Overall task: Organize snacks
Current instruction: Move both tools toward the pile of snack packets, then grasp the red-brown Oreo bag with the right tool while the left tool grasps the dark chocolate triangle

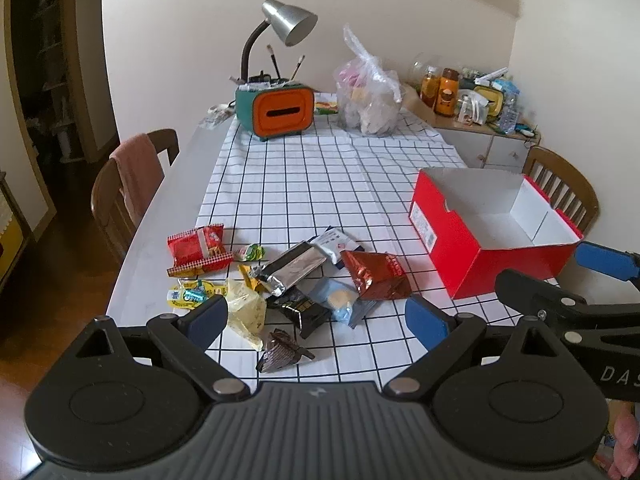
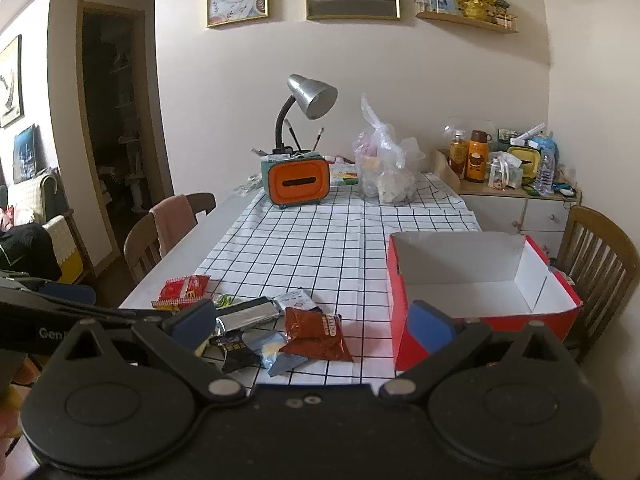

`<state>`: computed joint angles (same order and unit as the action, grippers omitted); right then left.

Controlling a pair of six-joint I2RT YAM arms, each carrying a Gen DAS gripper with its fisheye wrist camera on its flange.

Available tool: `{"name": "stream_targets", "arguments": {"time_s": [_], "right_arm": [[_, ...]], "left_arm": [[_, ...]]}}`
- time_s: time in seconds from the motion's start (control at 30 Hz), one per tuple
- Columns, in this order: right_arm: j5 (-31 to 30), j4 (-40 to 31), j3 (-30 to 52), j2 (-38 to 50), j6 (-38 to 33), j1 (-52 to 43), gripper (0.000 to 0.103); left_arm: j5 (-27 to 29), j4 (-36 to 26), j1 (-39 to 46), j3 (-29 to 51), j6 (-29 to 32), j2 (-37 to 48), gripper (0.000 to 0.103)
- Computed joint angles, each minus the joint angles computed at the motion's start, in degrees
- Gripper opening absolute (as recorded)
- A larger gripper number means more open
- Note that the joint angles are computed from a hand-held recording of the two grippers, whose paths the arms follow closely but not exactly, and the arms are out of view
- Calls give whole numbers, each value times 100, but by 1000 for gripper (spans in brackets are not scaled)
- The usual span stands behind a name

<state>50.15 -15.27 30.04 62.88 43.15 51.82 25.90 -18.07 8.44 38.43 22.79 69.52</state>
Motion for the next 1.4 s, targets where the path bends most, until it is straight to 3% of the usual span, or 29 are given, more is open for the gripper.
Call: {"name": "stream_targets", "arguments": {"time_s": [0.2, 0.33, 0.5, 0.7, 0.9, 1.13, 1.4], "right_arm": [[-691, 1095, -294, 161, -1005, -599, 102], [-1687, 1965, -539, 388, -1806, -1311, 102], [-2690, 2768, -625, 1119, -2618, -2099, 101], [-3601, 3527, -611, 2063, -3540, -2795, 97], [-4171, 3567, -120, 2955, -3612, -3450, 97], [-4536, 3349, 1002, 4218, -3407, -3995, 100], [-3976, 3225, 1774, 4925, -3329, -3859, 103]], "left_arm": [[-265, 602, -154, -28, -134, 382, 96], [-395, 967, -183, 74, -268, 800, 96], [-759, 1210, -231, 210, -204, 1405, 96], [-644, 1337, -235, 380, -294, 2011, 96], [-890, 1559, -432, 528, -458, 2552, 96], [-1100, 1707, -599, 788, -586, 3205, 95], [-1260, 1896, -694, 926, -540, 3732, 94]]}}
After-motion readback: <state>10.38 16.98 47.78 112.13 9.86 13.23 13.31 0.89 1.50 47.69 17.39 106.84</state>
